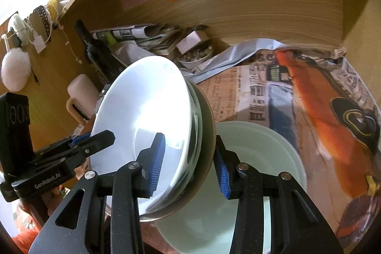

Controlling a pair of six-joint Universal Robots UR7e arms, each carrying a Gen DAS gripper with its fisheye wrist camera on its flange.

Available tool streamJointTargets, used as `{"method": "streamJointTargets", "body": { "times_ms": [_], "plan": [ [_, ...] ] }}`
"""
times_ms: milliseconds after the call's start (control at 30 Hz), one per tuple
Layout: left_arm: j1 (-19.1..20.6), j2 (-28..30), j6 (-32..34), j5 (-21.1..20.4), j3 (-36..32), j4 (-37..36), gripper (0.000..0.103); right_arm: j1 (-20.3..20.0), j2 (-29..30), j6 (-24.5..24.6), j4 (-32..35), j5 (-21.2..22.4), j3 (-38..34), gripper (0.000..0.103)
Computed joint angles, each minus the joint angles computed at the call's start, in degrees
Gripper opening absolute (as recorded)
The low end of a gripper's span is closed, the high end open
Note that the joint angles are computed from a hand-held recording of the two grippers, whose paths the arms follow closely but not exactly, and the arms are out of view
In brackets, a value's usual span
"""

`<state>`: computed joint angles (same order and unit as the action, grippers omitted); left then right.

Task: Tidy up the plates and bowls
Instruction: 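Lift the bowl stack with both tools and carry it over the mint green plate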

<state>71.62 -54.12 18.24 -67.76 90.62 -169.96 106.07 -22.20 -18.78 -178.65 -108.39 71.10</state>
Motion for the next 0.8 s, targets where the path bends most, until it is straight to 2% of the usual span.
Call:
{"method": "streamJointTargets", "body": {
  "times_ms": [467, 800],
  "plan": [
    [-1.5, 3.3, 0.1, -2.1, -1.5, 2.8, 0.033, -1.4, -4.8, 1.2, -6.0, -2.5, 7.8, 0.037],
    [-1.5, 4.9, -0.1, -2.4, -2.6, 4.7, 0.033, -2.9, -5.8, 3.2, -5.0, -3.0, 8.7, 0.037]
  ]
}}
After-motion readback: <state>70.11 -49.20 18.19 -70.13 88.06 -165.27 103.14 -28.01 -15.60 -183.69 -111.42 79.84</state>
